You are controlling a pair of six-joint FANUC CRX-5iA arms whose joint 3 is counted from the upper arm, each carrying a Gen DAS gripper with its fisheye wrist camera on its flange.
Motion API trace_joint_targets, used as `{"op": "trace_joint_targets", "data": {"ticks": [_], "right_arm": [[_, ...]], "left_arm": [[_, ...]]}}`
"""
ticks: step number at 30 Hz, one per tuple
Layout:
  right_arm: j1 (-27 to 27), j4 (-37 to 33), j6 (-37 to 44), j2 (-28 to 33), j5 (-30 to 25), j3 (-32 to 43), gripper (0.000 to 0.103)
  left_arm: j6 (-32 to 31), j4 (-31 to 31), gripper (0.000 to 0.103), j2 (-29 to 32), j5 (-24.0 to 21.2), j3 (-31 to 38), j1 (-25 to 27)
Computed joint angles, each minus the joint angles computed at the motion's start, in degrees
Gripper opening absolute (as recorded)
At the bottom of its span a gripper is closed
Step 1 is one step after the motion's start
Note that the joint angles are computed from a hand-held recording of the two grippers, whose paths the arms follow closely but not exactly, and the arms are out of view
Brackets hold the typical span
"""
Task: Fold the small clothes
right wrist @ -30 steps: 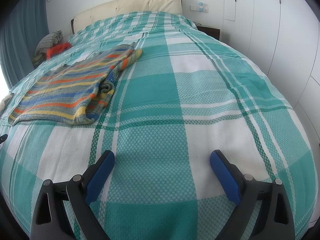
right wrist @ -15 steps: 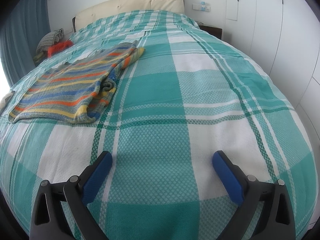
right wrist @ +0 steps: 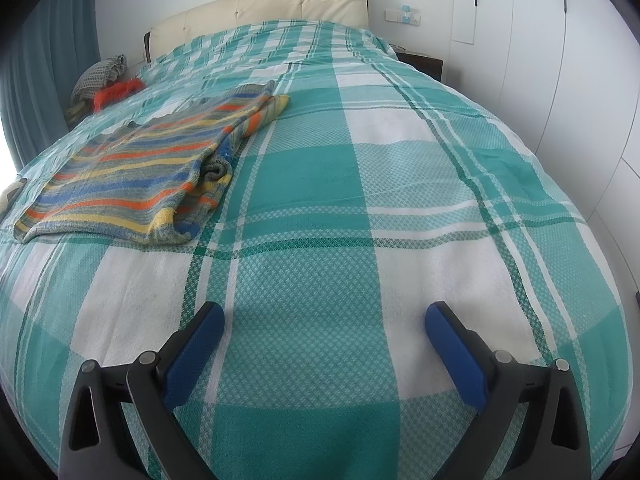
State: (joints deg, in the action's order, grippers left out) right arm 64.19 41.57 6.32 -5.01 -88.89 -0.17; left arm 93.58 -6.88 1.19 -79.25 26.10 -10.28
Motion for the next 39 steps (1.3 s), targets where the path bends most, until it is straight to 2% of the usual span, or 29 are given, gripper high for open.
{"op": "trace_joint_targets", "data": {"ticks": [4,7,10,12,16,19,21,23,25,26,28,31,32,34,35,37,39], "right_arm": [[0.0,0.0,0.0,0.0,0.0,0.0,0.100],[0.0,0.0,0.0,0.1,-0.1,0.1,0.100],[-0.4,-1.1,1.4,0.5,-0.9,1.5,0.100],[-0.9,-2.7,2.0,0.1,-0.8,2.8,0.099],[-3.1,-4.3,1.4,-3.9,5.5,2.4,0.097],[-8.8,-7.4,8.3,-3.8,9.8,5.6,0.096],[-14.0,-12.2,14.3,-2.5,13.1,9.2,0.088],[-21.1,-21.9,21.8,-0.6,17.6,14.0,0.082],[-29.0,-35.7,30.7,3.0,19.6,20.7,0.072],[-33.0,-42.7,35.1,5.9,18.7,24.9,0.067],[-38.5,-52.1,41.2,11.9,15.2,32.6,0.064],[-41.4,-55.4,44.4,18.7,12.8,39.7,0.057],[-42.9,-57.3,44.1,20.6,14.0,41.6,0.056],[-43.7,-57.6,42.0,22.6,15.5,43.4,0.035],[-43.6,-56.4,40.8,23.8,14.4,45.0,0.008],[-42.8,-54.6,39.3,25.4,12.0,47.7,0.009],[-41.0,-50.8,40.5,27.2,8.8,52.1,0.009]], "left_arm": [[0.9,-1.4,0.102,-0.4,-0.3,0.5,-1.6],[0.3,-0.2,0.102,-1.2,1.7,0.6,-4.0],[-3.3,2.2,0.102,-0.2,3.5,2.2,-8.1],[-7.3,6.4,0.102,2.2,3.8,4.4,-11.1],[-14.3,12.2,0.102,8.8,4.1,9.6,-17.4],[-19.1,12.5,0.102,15.1,4.2,15.8,-22.6],[-20.9,12.2,0.102,20.1,2.9,21.4,-25.2],[-20.6,11.3,0.102,24.7,-0.2,27.4,-26.8],[-19.8,10.2,0.101,28.3,-2.4,32.3,-27.9],[-19.3,10.3,0.099,29.3,-2.6,33.5,-28.1],[-18.9,13.1,0.081,29.1,-1.6,32.3,-27.3],[-19.9,16.9,0.042,29.2,-1.0,31.5,-26.5],[-20.3,17.0,0.013,29.0,-0.5,31.0,-26.6],[-19.7,17.5,0.009,28.6,0.2,30.5,-26.2],[-18.1,20.1,0.008,28.2,0.8,29.5,-25.0],[-15.7,23.9,0.007,26.2,2.9,26.3,-22.8],[-13.3,28.7,0.007,21.6,7.0,19.5,-19.6]]}}
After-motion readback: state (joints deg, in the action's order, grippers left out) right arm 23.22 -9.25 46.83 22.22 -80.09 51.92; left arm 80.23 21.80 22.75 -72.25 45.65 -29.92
